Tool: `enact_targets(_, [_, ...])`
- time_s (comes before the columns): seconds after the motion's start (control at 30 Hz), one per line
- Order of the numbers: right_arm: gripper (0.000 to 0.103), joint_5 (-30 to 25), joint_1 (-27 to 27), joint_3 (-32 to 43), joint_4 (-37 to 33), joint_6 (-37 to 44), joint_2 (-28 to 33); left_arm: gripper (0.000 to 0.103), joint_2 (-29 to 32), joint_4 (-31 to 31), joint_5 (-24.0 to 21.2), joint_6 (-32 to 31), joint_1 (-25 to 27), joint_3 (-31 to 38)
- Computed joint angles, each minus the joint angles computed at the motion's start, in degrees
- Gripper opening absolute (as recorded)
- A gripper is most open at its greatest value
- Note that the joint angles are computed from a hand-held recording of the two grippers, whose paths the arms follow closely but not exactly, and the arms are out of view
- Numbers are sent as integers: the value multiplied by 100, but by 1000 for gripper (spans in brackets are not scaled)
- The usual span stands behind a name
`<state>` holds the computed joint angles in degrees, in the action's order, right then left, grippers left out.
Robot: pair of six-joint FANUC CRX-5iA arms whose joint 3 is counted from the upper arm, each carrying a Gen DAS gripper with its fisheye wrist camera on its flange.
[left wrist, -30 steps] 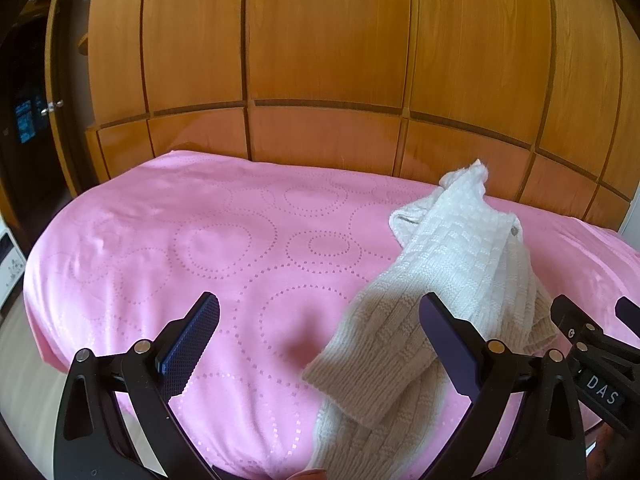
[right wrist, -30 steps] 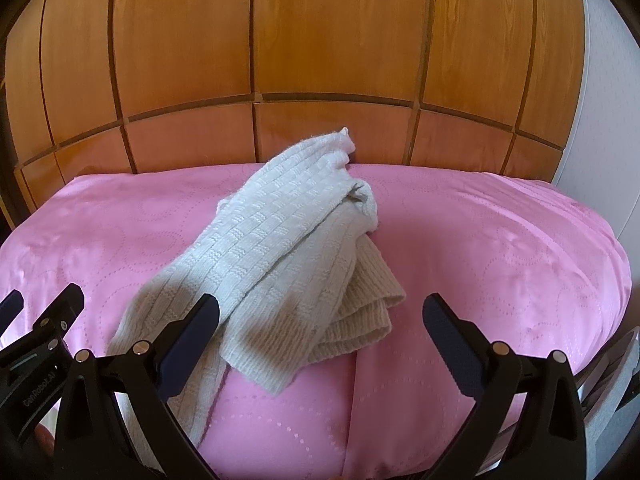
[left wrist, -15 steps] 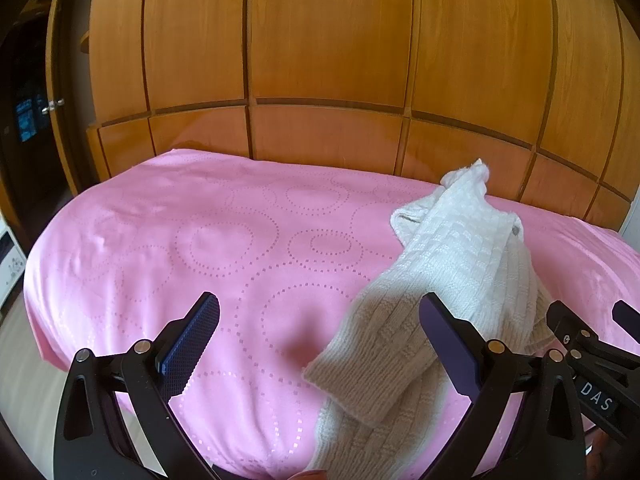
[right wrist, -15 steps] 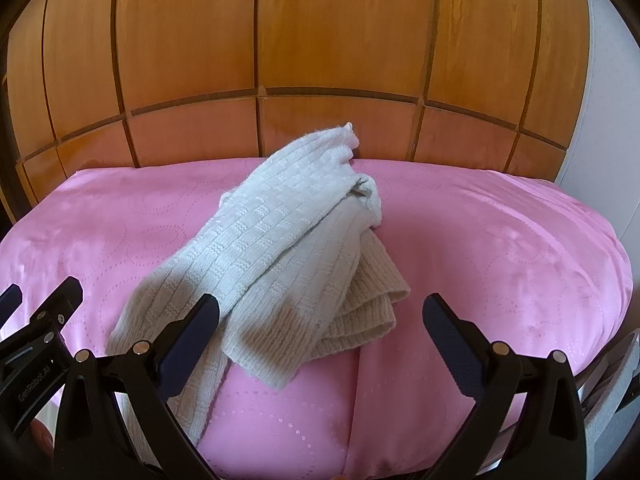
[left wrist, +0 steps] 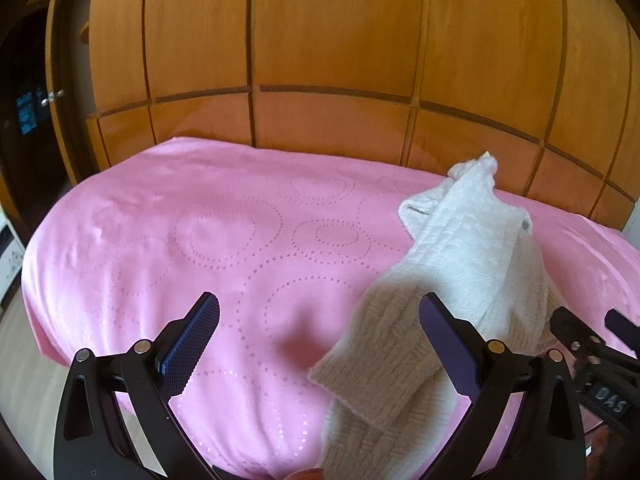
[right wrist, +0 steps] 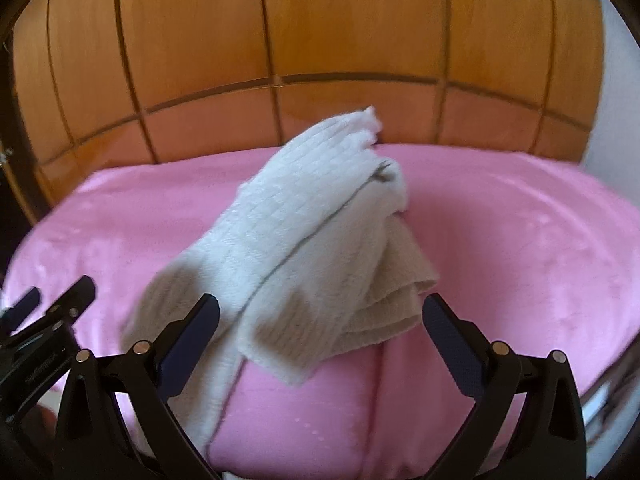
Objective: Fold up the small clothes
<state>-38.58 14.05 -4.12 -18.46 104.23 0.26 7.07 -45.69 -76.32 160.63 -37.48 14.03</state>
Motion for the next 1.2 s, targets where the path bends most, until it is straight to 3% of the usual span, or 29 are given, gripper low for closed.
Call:
enact_targets(0.1, [51, -1259, -459, 849, -1028, 687, 553, 99, -103, 246, 98, -38, 217, -207])
enact_targets(0.13, [47, -1596, -575, 1069, -1291, 818, 715, 99, -162, 330, 165, -46, 290, -309])
enact_targets(0.33, [33, -2723, -715, 1897, -1982, 1022, 1388, 99, -416, 392, 254, -37, 398, -738])
enact_targets(0.43, [33, -4060, -708, 2716, -2446, 940, 2030, 99, -504, 472, 250, 28, 473, -897])
enact_targets(0.57, [33, -4336, -318, 2869, -2031, 350, 2348, 99, -705, 623, 369, 150, 602, -1171])
enact_targets(0.63, [30, -4230, -314, 2809, -2149, 388, 2313, 99, -815, 652, 510, 123, 621, -1301])
enact_targets(0.67, [20, -4130, -315, 2764, -2204, 480, 2260, 99, -861, 684, 615, 59, 643, -1360])
enact_targets(0.73, [10, -4029, -359, 2735, -2332, 570, 2213, 99, -964, 813, 934, -188, 687, -1515])
enact_targets(0.93, [6, -3620, -547, 2731, -2399, 917, 2065, 99, -1154, 1401, 2112, -1293, 798, -1863])
enact_targets(1.0, [6, -3033, -648, 2462, -2278, 1310, 1673, 99, -1029, 1618, 2310, -1828, 809, -1804])
enact_targets(1.1, [6, -1555, -685, 1976, -1731, 1684, 1101, 96, -797, 2081, 2568, -2659, 901, -1728])
enact_targets(1.2, [6, -281, -748, 1890, -576, 950, 1098, 89, -431, 2688, 2769, -3704, 963, -1581])
